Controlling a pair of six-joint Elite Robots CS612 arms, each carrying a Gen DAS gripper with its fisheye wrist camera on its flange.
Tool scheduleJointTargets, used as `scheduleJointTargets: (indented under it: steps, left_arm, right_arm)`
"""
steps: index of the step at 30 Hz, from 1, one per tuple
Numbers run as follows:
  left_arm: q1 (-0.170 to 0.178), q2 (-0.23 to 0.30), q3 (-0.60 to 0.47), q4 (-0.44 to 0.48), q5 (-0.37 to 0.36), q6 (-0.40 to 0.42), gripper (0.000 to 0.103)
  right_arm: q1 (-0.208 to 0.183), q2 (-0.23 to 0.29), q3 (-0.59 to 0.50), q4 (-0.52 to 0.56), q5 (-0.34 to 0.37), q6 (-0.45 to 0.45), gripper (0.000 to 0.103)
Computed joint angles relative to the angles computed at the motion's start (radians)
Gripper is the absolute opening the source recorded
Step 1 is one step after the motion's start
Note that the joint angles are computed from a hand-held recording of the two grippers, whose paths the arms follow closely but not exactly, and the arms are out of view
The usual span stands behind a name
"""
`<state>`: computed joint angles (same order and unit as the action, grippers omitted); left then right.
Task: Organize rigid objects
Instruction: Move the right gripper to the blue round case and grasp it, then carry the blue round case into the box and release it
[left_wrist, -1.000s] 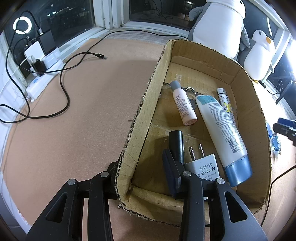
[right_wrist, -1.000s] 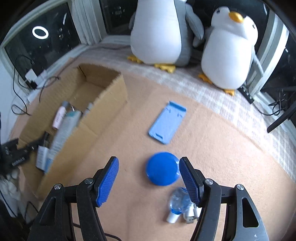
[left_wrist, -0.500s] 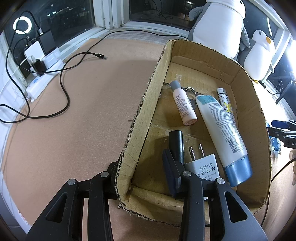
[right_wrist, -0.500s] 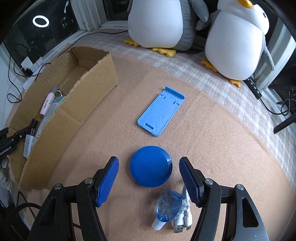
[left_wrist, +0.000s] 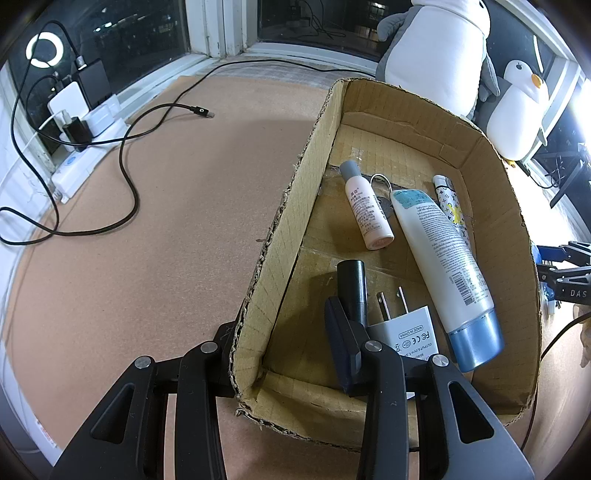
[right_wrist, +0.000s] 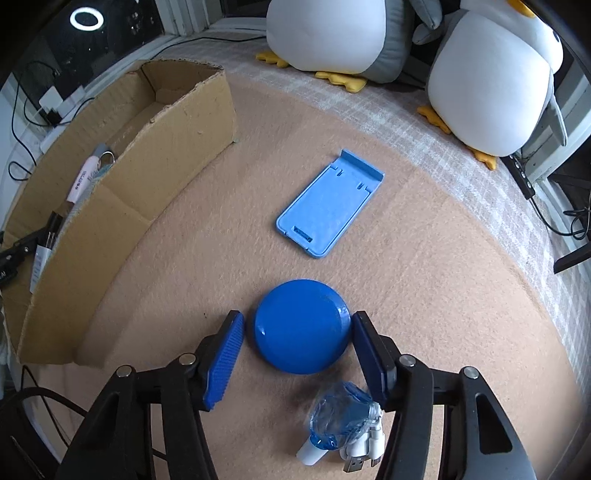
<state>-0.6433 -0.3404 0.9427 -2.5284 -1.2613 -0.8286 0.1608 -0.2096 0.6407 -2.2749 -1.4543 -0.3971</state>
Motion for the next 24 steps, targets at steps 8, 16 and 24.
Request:
scheduleJointTargets:
  steps: [8,16,24]
  left_arm:
    - [0.0,0.0,0.0,0.0,0.0,0.0,0.036]
    - [0.0,0.0,-0.001,0.001,0.0,-0.001,0.036]
    - [0.0,0.0,0.0,-0.001,-0.001,0.0,0.036]
  right_arm:
    - [-0.004,0.004,-0.004,-0.006,0.013,0.024,0.046]
    - [-0.01,-0.048,0.089,-0.126,0.055,0.08,0.046]
    - [0.001,-0.076,0.116,-0.237,0.127,0.127,0.046]
